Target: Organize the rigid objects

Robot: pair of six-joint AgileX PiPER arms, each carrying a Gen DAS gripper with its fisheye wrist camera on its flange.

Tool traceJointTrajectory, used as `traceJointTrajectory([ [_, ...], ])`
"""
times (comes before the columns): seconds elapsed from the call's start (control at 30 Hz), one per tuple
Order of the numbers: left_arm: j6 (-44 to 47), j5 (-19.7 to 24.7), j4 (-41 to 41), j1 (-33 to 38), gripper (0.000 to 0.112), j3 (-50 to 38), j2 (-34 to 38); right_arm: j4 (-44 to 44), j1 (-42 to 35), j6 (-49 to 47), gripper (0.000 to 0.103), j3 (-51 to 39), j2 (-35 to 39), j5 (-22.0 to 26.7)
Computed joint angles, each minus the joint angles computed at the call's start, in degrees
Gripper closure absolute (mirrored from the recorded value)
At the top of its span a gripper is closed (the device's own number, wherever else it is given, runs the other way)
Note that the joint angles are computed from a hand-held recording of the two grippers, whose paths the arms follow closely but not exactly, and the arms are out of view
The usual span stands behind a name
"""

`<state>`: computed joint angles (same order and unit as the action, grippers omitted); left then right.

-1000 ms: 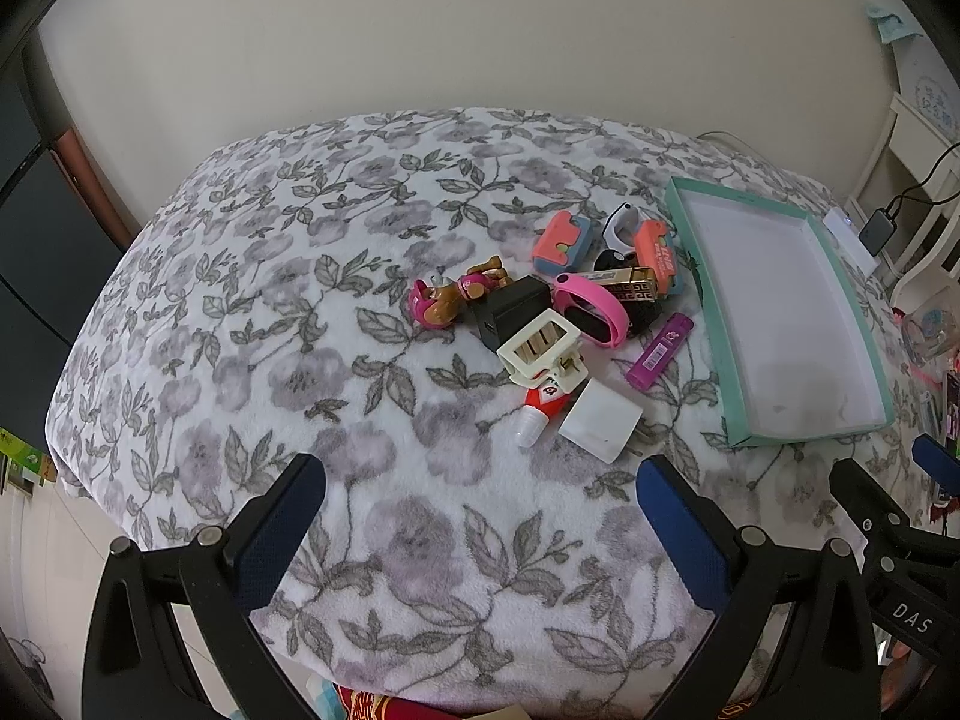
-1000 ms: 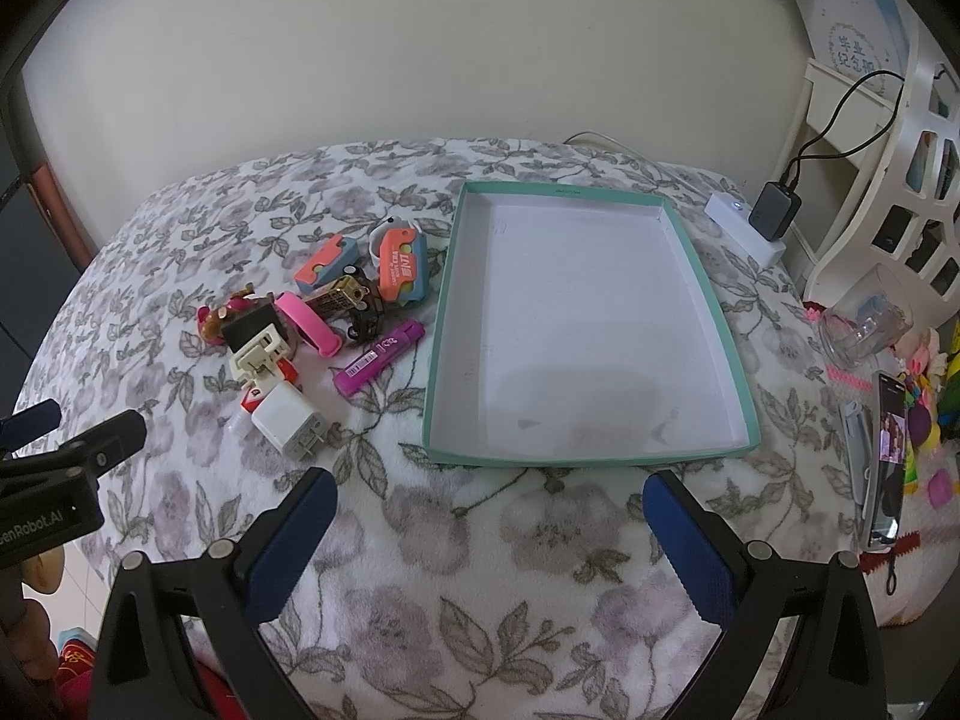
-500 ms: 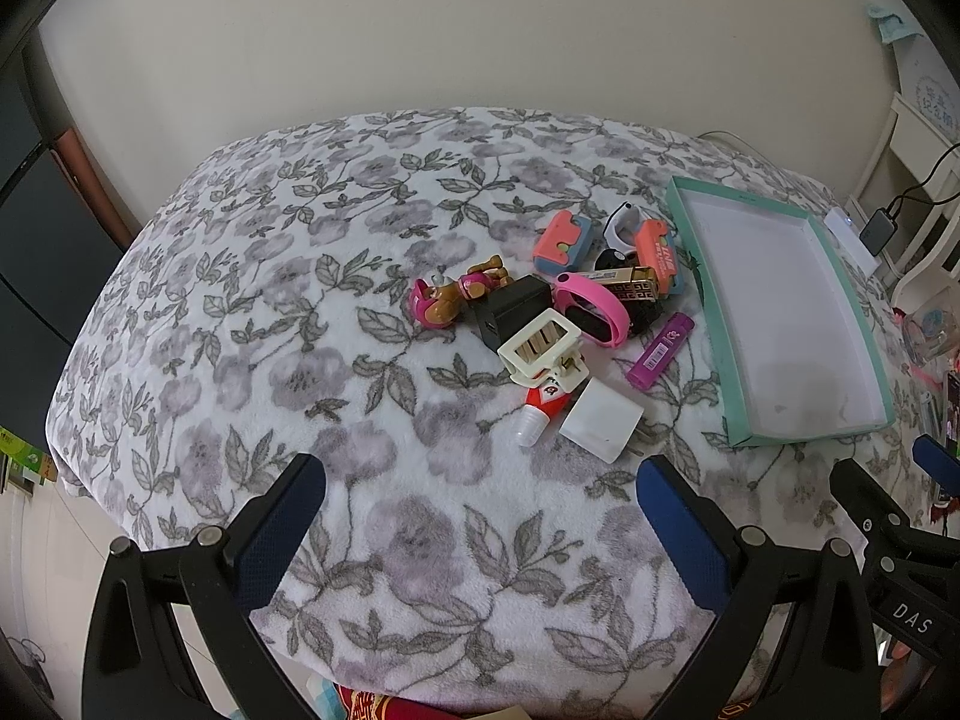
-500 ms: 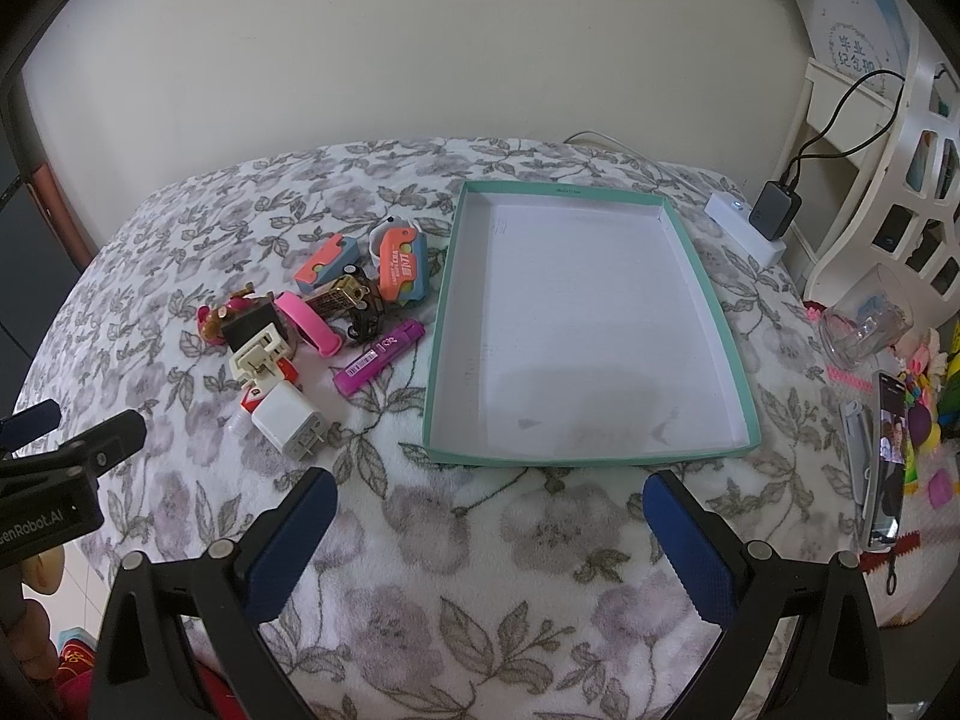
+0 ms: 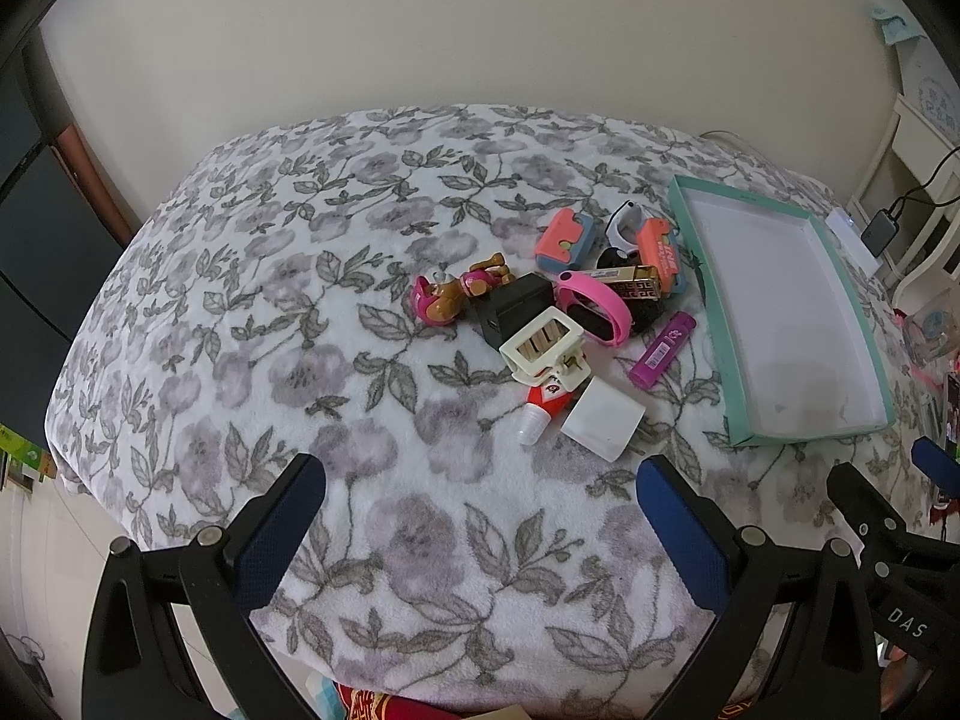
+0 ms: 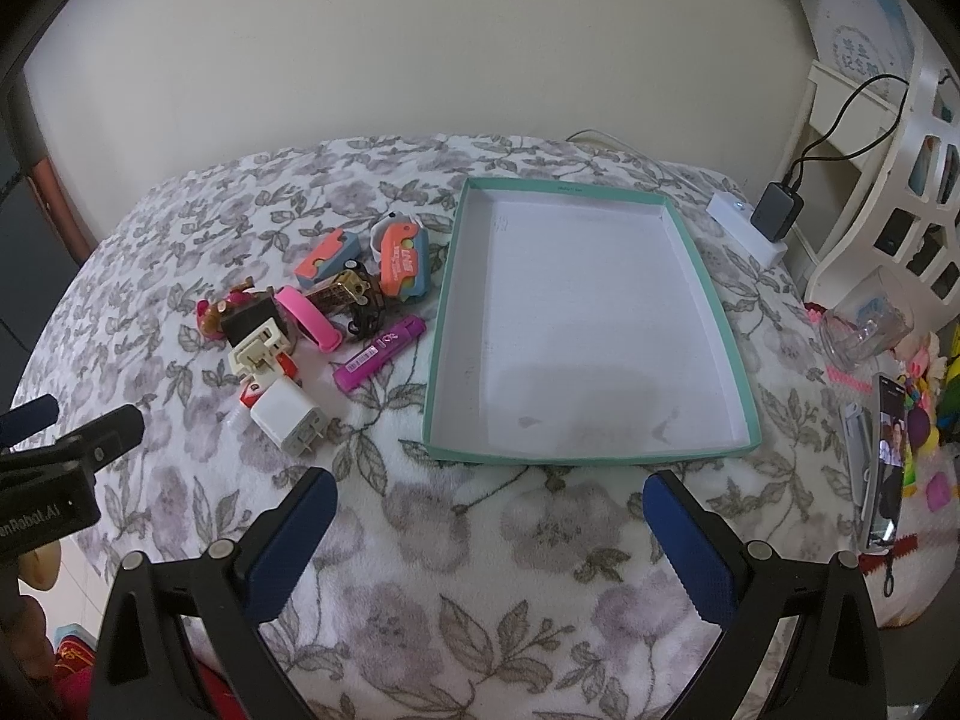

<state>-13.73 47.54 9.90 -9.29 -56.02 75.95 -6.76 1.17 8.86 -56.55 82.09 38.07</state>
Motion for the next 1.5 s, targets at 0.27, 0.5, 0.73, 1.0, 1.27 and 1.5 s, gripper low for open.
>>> traceJointTrajectory([
  [0.27,-1.67,8.73,1.87,2.02,0.009,-13.98,8.46,3.19,-0.25,-5.44,0.0,-9.85,4.17,5.42],
  [0.5,-6.63,17.68,5.19,3.15,0.009,-29.79,20.51,5.78,2.14,-5.56,0.0,-25.28,13.46,11.86],
  [0.73,-12.24,21.93,6.84,3.01,0.009,-33.47,28.68,8.31,3.93,-5.24,0.0,-33.45,23.4,15.78],
  [1.0,-16.21,20.41,5.52,4.99,0.009,-31.6,32.0,8.75,5.49,-5.66,0.0,-35.07,30.87,16.07],
  [1.27,-15.63,19.92,1.43,9.71,0.009,-28.15,34.73,8.81,8.02,-7.9,0.002,-31.01,32.28,12.75],
  [1.5,-14.4,19.47,-1.27,11.89,0.009,-27.59,35.16,8.67,10.51,-10.42,0.002,-29.66,32.65,11.49],
])
